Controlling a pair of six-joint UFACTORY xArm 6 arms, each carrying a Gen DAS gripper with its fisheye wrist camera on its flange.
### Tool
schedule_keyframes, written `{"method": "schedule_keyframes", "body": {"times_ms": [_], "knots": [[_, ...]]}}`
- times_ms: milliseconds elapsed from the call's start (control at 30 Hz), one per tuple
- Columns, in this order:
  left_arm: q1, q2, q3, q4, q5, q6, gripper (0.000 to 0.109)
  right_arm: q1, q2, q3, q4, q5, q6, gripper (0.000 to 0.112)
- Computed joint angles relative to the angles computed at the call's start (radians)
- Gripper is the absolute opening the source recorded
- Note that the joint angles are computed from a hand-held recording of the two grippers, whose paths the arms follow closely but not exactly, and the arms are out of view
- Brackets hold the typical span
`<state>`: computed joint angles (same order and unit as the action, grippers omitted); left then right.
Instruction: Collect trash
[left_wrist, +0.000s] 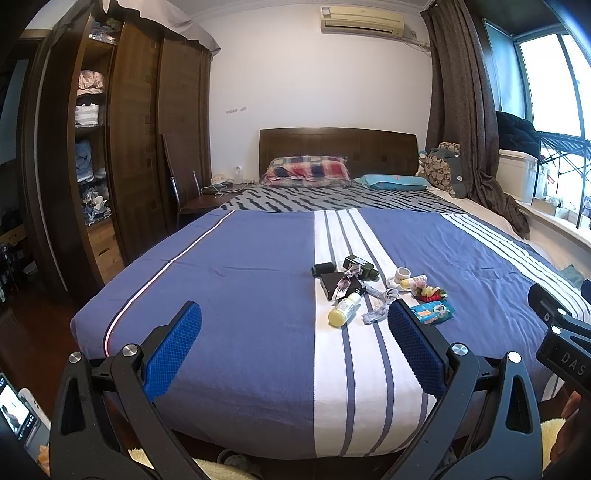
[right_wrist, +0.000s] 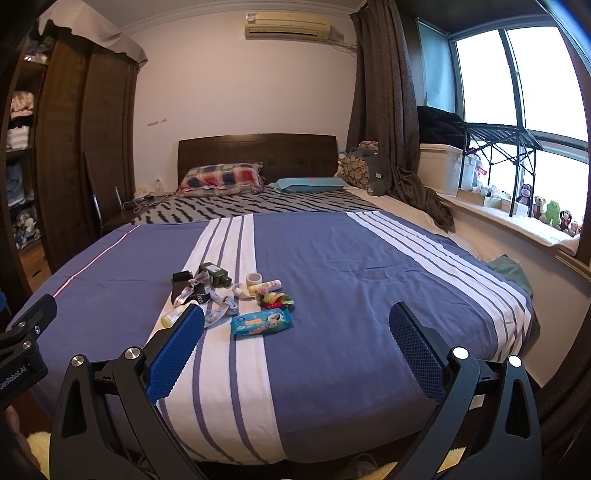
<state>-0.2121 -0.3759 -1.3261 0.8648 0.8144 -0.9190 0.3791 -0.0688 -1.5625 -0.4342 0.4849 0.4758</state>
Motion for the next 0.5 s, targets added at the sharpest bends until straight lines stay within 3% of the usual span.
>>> {"method": "schedule_keyframes", "body": {"times_ms": [500], "knots": [[-0.003, 0.0, -0.001, 0.011, -0.003, -0.013, 0.096, 0.003, -0.004, 0.004, 0.003, -0.002, -0.003, 0.1]]}}
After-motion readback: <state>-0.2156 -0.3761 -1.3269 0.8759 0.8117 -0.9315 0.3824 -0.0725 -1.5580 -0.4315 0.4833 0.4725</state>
